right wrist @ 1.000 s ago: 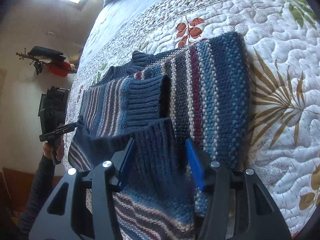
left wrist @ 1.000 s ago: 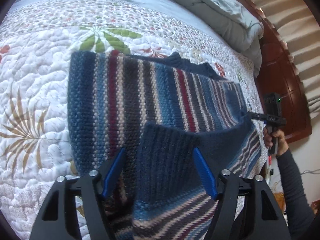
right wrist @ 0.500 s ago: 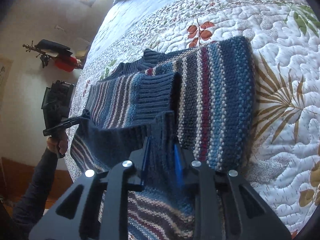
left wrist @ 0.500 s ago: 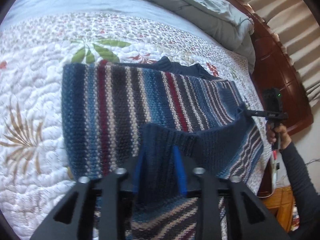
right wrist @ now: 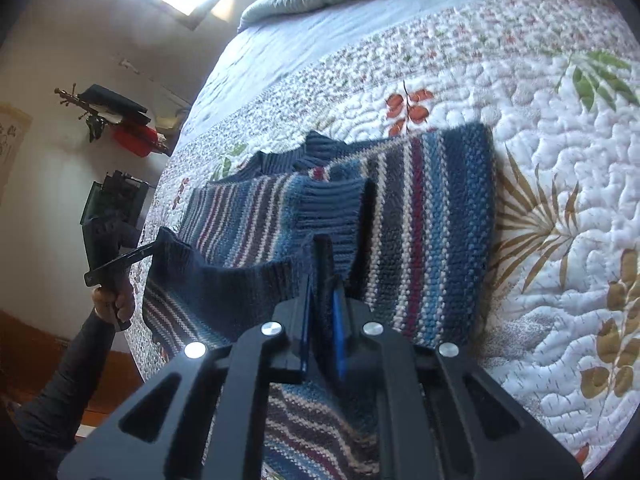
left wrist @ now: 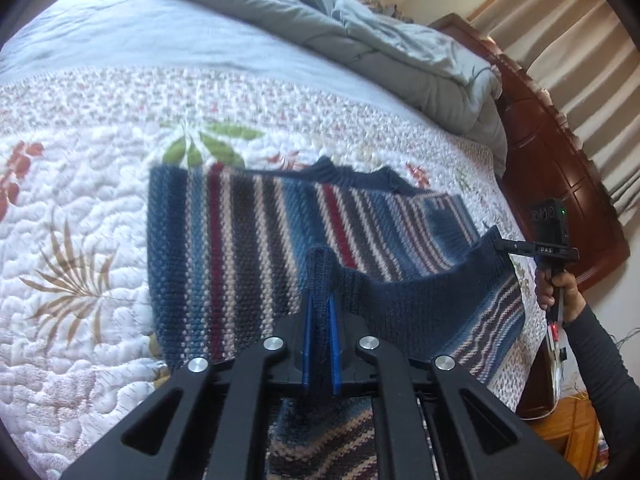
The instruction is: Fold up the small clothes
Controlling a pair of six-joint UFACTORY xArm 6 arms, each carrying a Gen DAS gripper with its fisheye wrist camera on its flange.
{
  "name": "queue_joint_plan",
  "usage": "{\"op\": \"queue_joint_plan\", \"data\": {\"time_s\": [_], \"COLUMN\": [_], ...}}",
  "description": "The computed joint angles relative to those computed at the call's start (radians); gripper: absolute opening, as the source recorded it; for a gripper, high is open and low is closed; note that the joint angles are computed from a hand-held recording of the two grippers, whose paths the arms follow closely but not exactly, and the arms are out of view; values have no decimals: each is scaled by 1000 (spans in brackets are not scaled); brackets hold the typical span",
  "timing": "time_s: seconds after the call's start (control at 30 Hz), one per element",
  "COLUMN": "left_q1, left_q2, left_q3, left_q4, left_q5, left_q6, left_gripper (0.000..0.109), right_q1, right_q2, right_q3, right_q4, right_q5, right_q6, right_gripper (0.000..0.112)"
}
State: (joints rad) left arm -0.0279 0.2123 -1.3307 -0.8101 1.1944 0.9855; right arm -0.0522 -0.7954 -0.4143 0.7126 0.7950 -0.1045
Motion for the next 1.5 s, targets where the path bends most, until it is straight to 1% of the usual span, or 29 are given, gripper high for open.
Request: {"op": "queue_joint_plan", "data": {"time_s": [0.17,0.27,0.37,0.43,0.53,0.6,0.67,0.8,0.93,1.03,1.13,1.2,1.33,1.5], "left_q1": [10,-4,-36,-58,-100,-118,-124,-120,-124,-131,-146,-152,-159,-161], "left_q2": [11,42,113,171,268,307,327,347,398,445,493,514,551,559], "left_q3": [-76,-146,-251,-313,-380,-389,-389,-431,-542,-626,-679,-690,-693,-723], "left_q4": [-23,-27,-11,25,147,204,213,173,169,206,259,282,315,305], "left_q5": [2,-21,-54,-88,-125,-145,-162,-148,-131,-115,-113,-118,-125,-120], "left_q6": [-40,-77,-147,-209,-326,-368,-377,-363,-398,-442,-490,-512,-543,-535], "left_gripper": [7,7,7,7,7,7,7,7,7,7,7,7,7,7], "right_q1": [9,16,17,8,15,23,22,12,-2,-11,-5,-3,-3,-6], "right_q2": [11,64,156,242,361,399,421,431,441,467,514,543,589,584], "right_q3": [-73,-127,-187,-223,-255,-257,-252,-259,-287,-312,-336,-347,-357,-361], "right_q4": [-51,-89,-144,-161,-241,-264,-248,-234,-237,-247,-285,-292,-353,-315], "right_q5": [-21,-74,-141,-172,-190,-203,-232,-251,-263,-266,-281,-292,-291,-309], "right_q6": [45,84,137,166,237,262,257,237,241,256,292,306,358,326], "right_gripper": [8,8,8,8,8,8,8,8,8,8,8,8,8,8]}}
